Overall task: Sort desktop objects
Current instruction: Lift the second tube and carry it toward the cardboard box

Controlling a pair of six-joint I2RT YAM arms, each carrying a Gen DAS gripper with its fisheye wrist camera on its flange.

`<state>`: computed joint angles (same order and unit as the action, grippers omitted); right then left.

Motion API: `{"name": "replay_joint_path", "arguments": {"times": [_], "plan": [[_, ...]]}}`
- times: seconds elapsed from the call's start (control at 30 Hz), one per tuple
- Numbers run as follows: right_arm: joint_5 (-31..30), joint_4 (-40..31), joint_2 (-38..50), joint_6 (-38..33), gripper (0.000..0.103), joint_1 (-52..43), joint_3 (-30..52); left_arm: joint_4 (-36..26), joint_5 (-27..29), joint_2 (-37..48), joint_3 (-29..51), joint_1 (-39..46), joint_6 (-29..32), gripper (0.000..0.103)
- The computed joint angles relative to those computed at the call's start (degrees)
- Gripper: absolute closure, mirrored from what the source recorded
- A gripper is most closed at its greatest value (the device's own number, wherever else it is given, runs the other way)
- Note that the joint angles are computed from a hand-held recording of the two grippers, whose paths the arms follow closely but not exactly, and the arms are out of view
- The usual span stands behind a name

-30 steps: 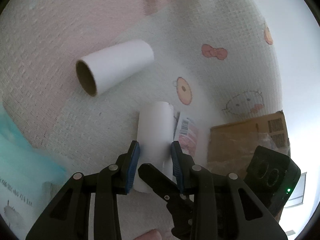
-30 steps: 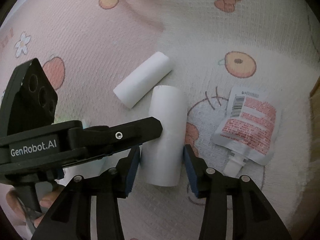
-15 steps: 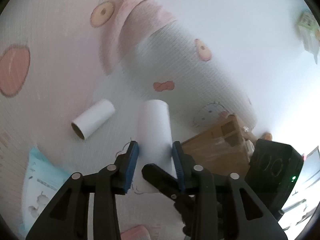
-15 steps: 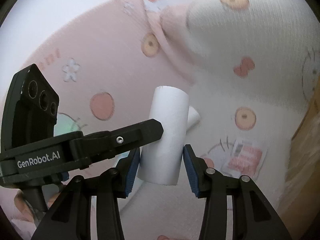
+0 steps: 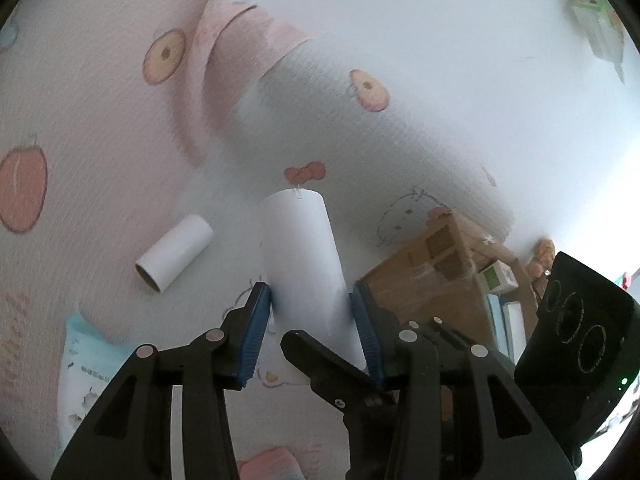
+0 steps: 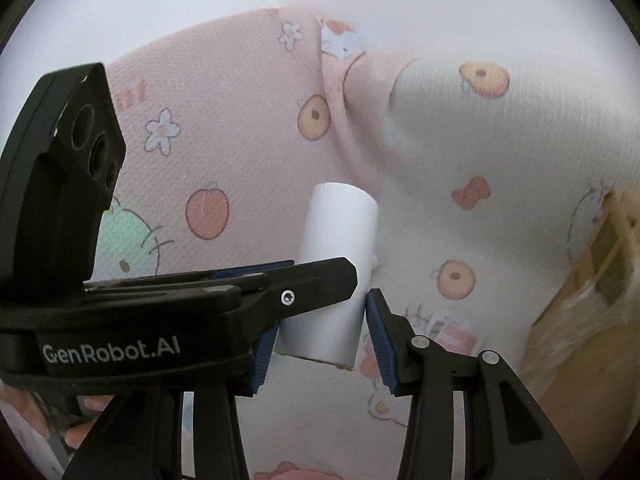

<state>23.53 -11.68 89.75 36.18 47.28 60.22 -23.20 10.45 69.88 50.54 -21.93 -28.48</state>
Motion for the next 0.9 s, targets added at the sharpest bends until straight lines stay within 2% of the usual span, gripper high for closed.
{"name": "replay_joint_path", "arguments": {"times": [0.27, 0.43, 0.73, 0.9], "plan": [[6.88, -3.57, -7.64, -1.12, 0.062, 1.63, -1.2, -1.38, -2.55, -1.31, 5.45, -4.74, 0.32, 0.056], [8.83, -4.49, -14.5, 0.58, 0.062, 1.56, -4.23, -0.54, -8.38, 0.74, 9.43, -10.98, 1.01, 0.057], [9.32, -9.08, -25.11, 4.69, 0.062, 1.2, -8.72, -3.65, -18.25, 5.86, 18.15, -21.36, 4.21, 0.057], [14.61, -13.96, -28.31, 5.85, 0.062, 2.54, -8.85, -5.44, -19.9, 10.83, 24.38, -24.63, 6.58, 0.057]]}}
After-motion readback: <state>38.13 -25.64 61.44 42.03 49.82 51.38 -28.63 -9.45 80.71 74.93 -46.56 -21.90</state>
